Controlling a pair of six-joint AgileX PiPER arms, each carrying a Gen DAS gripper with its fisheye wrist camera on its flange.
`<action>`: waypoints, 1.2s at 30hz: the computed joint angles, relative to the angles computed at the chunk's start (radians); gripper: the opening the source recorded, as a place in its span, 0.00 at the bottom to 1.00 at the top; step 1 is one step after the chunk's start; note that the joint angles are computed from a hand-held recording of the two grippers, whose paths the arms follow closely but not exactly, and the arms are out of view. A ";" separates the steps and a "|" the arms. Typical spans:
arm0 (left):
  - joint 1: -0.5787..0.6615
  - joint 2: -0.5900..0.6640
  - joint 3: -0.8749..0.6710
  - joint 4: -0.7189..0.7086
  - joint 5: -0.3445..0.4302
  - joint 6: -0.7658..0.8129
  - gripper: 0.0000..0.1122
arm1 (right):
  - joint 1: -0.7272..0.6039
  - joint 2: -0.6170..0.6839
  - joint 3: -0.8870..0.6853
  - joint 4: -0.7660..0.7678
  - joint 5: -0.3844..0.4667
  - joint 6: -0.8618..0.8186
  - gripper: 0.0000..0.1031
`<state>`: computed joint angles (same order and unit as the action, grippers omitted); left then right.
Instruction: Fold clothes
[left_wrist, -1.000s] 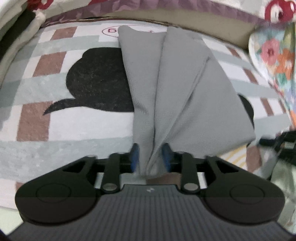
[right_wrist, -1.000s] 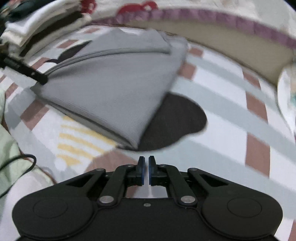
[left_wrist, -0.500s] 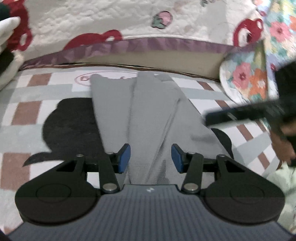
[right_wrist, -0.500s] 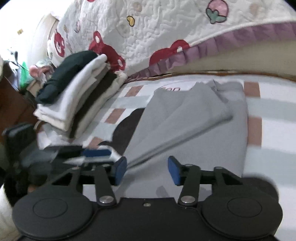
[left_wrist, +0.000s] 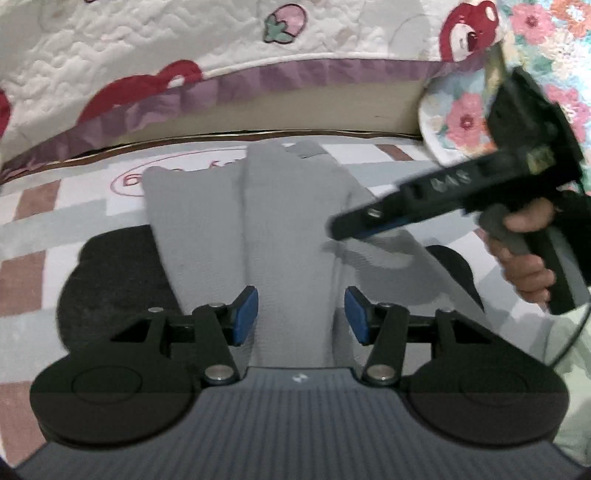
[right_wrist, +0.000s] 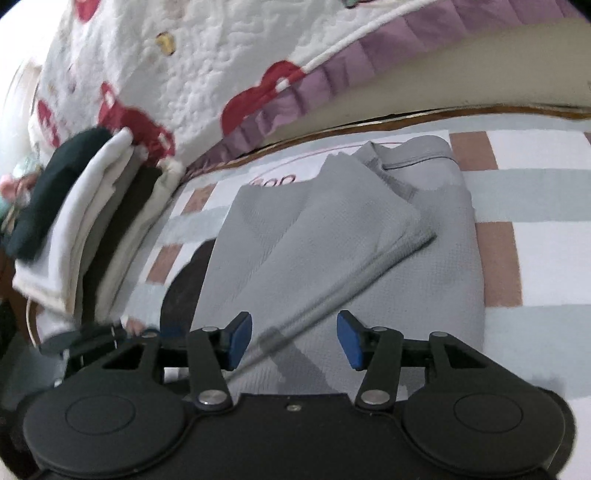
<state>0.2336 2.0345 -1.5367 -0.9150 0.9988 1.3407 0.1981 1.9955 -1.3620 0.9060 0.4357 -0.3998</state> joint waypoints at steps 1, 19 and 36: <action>-0.005 0.001 0.013 0.017 -0.026 -0.002 0.47 | -0.005 0.018 -0.021 0.010 0.009 0.003 0.55; 0.077 0.047 0.028 -0.103 -0.047 -0.014 0.48 | 0.109 0.367 -0.800 -0.394 0.266 0.239 0.11; 0.121 0.128 -0.127 -0.114 0.171 -0.218 0.47 | 0.038 0.149 -0.290 -0.223 0.069 0.134 0.42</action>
